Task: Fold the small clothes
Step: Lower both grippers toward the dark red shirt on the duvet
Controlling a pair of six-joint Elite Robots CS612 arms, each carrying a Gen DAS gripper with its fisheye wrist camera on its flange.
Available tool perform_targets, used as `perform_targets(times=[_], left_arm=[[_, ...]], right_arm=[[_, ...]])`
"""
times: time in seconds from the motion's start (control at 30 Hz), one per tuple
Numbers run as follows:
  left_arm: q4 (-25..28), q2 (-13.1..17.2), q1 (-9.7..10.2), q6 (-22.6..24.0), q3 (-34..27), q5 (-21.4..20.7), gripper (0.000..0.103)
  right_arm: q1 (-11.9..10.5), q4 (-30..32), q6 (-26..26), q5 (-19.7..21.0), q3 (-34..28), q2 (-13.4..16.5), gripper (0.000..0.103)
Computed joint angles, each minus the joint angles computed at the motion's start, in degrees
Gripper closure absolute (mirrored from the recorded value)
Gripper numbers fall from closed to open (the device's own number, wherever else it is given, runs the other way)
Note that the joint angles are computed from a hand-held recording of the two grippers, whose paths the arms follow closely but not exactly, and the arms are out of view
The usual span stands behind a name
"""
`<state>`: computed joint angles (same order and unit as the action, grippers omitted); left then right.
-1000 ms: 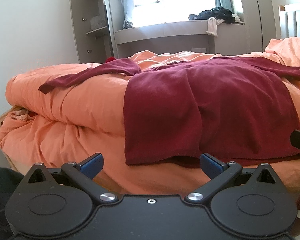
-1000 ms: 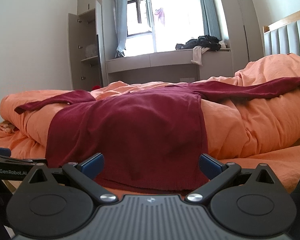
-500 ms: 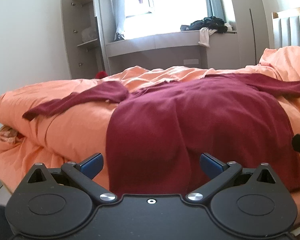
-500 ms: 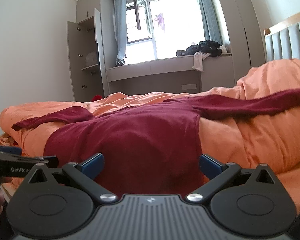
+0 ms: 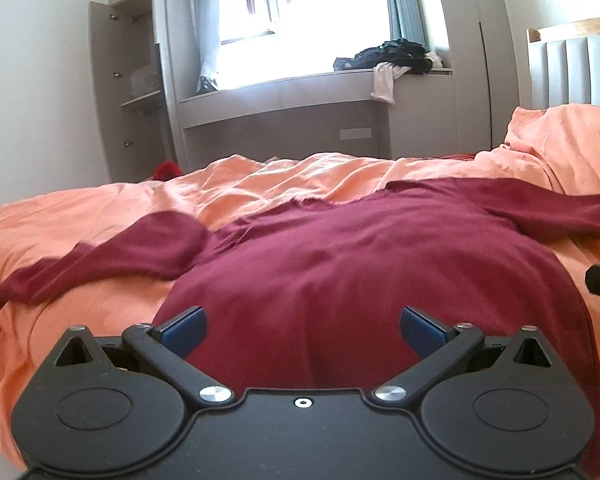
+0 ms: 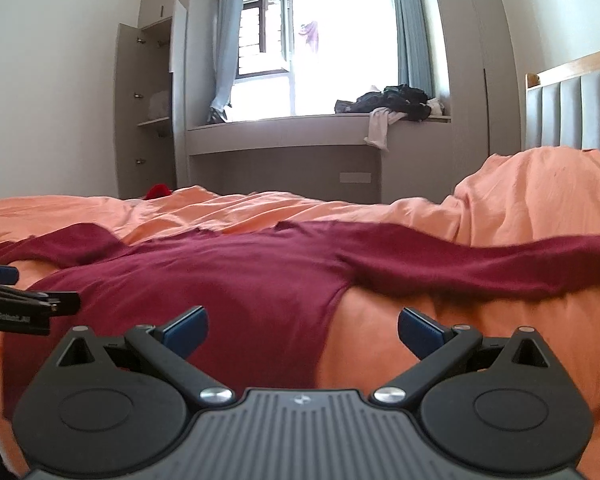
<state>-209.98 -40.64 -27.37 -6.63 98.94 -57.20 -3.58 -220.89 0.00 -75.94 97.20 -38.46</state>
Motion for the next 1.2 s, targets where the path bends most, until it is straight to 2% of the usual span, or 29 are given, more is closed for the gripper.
perform_targets(times=[0.13, 0.3, 0.6, 0.8, 1.0, 1.2], left_arm=[[2.0, 1.2, 0.44, 1.7, -4.2, 0.0, 0.0], [5.4, 2.8, 1.2, 2.4, -9.9, -2.1, 0.0], [9.7, 8.1, 1.84, 5.3, -20.2, -2.2, 0.0], [12.5, 9.8, 2.44, 3.8, -22.6, -3.1, 0.0], [11.1, 10.9, 2.33, 4.7, -23.6, -2.6, 0.0], [10.7, 11.0, 2.31, 4.8, -23.7, -2.5, 0.0]], right_arm=[[-0.3, 4.0, -1.5, -2.2, -3.6, 0.6, 0.0], [-0.7, 7.2, -3.1, -5.1, -7.5, 1.9, 0.0], [-2.1, 11.0, -5.0, -8.1, -13.1, 4.6, 0.0], [-2.8, 14.2, -2.1, -11.5, -15.2, 5.4, 0.0], [-3.0, 14.2, -1.9, -13.7, -15.3, 5.3, 0.0], [-3.1, 13.9, -2.0, -14.0, -15.2, 5.2, 0.0]])
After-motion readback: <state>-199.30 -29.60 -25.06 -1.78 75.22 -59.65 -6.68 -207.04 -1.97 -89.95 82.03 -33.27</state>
